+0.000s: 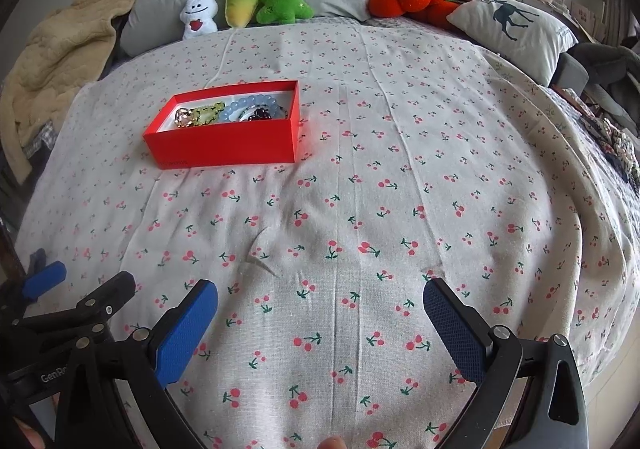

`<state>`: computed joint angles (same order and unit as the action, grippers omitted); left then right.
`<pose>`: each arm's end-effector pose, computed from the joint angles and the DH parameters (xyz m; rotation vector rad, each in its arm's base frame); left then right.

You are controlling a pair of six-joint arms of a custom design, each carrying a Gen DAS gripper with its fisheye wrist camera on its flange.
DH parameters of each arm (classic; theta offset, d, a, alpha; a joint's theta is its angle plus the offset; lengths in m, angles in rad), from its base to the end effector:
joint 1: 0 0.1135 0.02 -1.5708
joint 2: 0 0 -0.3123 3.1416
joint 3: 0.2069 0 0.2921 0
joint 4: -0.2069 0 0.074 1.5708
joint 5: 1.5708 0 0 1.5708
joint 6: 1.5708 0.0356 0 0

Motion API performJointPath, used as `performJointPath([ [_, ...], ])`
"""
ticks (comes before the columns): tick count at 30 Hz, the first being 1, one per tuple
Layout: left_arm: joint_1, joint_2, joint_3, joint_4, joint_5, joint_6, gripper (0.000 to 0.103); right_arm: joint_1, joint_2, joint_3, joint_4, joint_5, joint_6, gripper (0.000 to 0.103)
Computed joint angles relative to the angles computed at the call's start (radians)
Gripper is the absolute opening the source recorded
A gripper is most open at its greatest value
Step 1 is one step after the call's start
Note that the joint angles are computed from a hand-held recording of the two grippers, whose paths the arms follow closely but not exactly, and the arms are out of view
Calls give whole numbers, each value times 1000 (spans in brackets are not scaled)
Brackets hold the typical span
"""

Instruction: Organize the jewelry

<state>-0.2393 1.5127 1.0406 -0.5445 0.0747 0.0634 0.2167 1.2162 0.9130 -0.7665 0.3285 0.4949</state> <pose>0.3310 -0.0835 0.2556 0.4180 2.5576 -0.1612 0.2506 0.0434 0.2838 0.4619 2.5171 -0.1693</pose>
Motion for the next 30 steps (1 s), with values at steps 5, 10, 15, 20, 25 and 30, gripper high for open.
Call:
performJointPath([
  [5, 0, 0, -1, 5, -6, 0, 102, -2, 2, 0, -1, -1, 0, 103],
  [10, -2, 2, 1, 2, -10, 1, 102, -3, 5, 1, -2, -1, -3, 103],
  [15, -7, 12, 5, 1, -29, 7, 102, -9, 10, 0, -3, -2, 0, 103],
  [20, -8, 14, 4, 6, -39, 3, 102, -15, 14, 0, -2, 1, 1, 103],
  [25, -15, 22, 9, 6, -61, 14, 102, -14, 28, 5, 0, 11, 4, 103],
  [30, -10, 55, 35, -26, -57, -2, 102, -23, 36, 9, 3, 9, -6, 103],
])
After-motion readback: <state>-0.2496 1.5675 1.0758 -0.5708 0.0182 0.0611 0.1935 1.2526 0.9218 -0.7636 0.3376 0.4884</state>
